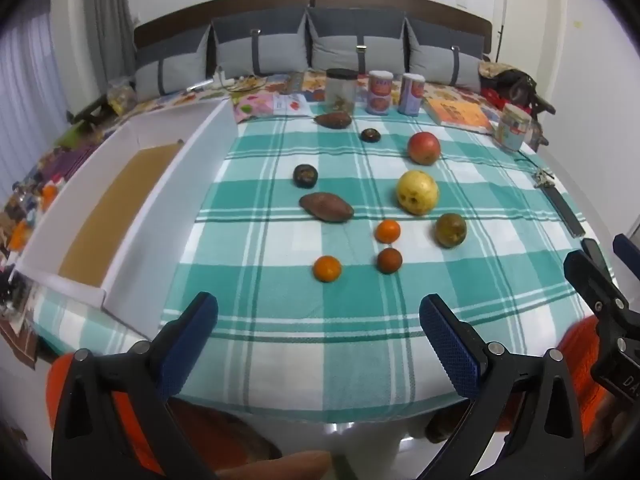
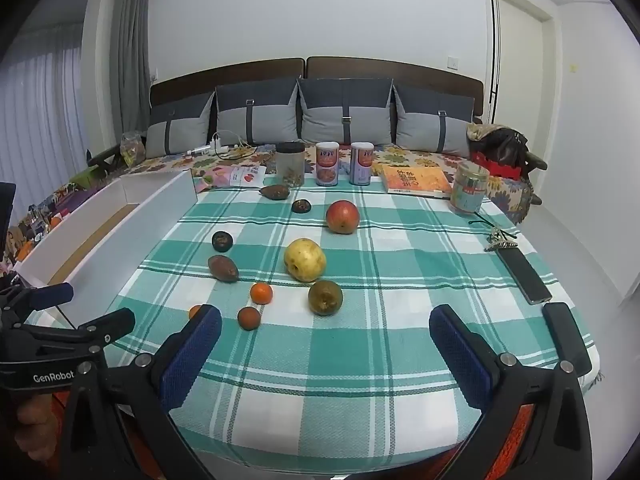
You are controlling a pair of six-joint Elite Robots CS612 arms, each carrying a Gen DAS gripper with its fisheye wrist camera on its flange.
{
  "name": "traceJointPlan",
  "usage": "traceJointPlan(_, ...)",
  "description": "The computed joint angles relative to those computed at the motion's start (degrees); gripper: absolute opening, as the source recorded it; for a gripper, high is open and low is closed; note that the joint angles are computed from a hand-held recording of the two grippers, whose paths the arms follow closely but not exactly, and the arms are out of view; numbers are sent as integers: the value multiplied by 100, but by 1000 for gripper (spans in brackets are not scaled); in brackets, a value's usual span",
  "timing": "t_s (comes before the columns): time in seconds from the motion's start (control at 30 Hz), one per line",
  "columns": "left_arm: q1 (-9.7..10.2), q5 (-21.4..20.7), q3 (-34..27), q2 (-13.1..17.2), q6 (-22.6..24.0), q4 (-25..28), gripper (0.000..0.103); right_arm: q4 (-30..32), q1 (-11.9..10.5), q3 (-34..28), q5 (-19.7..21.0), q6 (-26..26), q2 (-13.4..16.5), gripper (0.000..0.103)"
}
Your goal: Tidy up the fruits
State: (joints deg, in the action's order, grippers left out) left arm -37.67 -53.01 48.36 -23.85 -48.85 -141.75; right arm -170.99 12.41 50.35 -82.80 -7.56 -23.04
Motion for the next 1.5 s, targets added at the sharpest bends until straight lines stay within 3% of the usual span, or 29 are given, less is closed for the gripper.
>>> traceJointPlan(0.27,107,-666,254,-133,-229,-120,102,144,52,11,-104,-122,-2,103)
traceJointPlan(0.73,75,-483,164,-60,-326,264,102,352,89,-73,-91,-217,58,103)
traceJointPlan(1.5,61,-426,163,-44,-244,278,102,240,51,-92,-66,-188,105,103)
